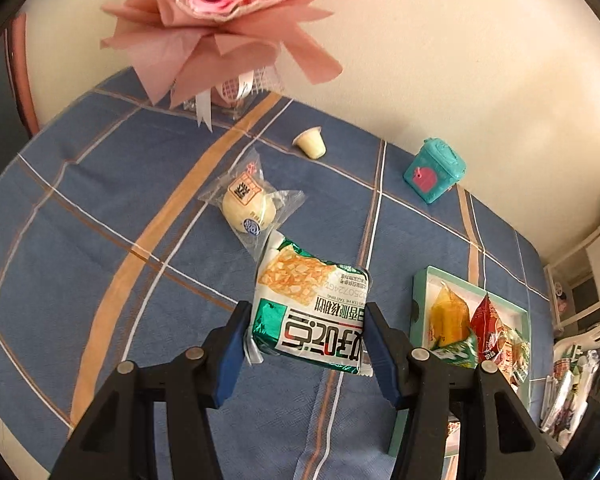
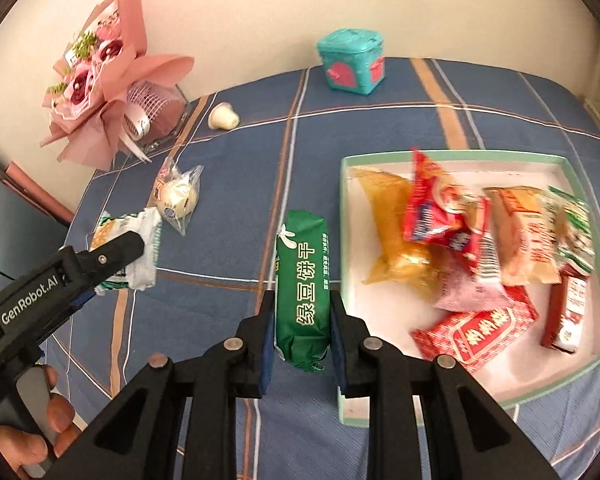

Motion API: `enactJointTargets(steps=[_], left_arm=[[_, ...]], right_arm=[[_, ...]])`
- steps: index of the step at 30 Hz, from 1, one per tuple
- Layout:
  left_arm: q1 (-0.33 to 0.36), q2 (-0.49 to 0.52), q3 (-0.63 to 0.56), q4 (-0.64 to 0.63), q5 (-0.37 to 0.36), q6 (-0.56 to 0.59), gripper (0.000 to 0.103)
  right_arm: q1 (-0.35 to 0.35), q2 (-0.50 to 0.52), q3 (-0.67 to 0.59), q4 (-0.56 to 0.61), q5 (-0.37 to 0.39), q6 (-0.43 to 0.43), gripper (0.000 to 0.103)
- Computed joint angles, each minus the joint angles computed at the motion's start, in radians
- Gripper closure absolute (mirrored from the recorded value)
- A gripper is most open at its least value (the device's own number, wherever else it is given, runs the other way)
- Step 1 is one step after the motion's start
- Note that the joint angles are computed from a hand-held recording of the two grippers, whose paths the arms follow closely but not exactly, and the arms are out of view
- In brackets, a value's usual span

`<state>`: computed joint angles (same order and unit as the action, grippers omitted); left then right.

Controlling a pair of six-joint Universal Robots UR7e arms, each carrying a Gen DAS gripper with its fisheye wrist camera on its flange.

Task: Organize snacks
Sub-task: 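Carry both packets into the white tray and open both tools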

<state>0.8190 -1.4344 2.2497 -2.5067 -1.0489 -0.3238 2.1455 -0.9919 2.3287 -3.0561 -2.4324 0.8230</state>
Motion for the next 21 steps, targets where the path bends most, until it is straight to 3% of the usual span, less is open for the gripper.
enactJointTargets(steps=[11, 21], left_arm=[[-0.056, 0.008, 0.028, -0.014, -0.032, -0.041, 0.045], [-0.121, 0.064, 0.045, 0.01, -0.078, -0.05, 0.045]], right_arm=[[0.037, -0.15, 0.097, -0.007, -0.081, 0.084, 0.078], [-0.005, -0.312, 0.206, -0.019, -0.12, 0.155, 0.078]])
